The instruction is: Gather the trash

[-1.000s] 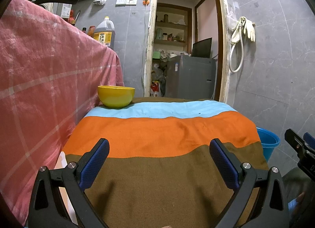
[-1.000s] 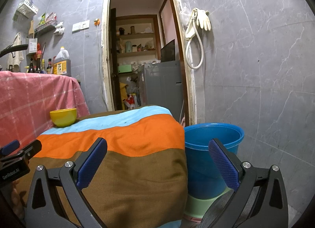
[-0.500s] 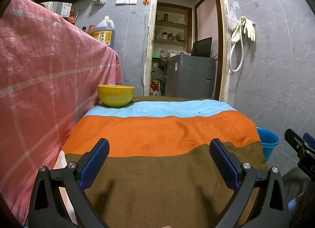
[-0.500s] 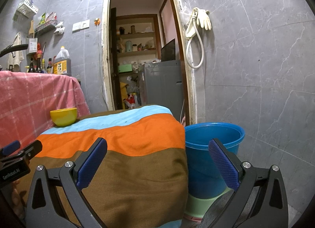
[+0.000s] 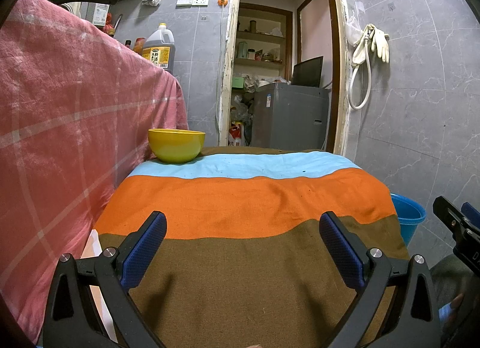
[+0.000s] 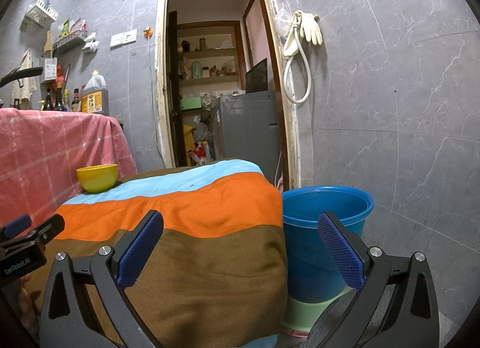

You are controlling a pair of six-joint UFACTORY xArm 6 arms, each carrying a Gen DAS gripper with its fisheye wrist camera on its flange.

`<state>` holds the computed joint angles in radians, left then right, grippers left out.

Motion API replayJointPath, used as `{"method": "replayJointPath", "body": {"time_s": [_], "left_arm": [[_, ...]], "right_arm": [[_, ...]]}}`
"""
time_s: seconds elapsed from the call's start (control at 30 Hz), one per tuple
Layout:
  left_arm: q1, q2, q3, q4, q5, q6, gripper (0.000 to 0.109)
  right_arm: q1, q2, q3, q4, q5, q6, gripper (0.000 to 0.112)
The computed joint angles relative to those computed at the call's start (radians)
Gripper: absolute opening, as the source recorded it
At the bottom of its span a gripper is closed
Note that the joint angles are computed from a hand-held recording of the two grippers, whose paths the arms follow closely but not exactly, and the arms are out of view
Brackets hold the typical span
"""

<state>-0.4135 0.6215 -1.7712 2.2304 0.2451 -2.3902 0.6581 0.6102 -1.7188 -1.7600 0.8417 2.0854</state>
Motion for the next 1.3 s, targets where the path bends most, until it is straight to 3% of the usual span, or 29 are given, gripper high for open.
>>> {"method": "replayJointPath", "body": {"time_s": [1.3], "left_arm": [[-0.001,-0.002,0.002,-0.012,0.0,0.011,0.1]], "right_arm": [[0.003,0.003,-0.005,0.008,0.0,-0.004,0.103]]}}
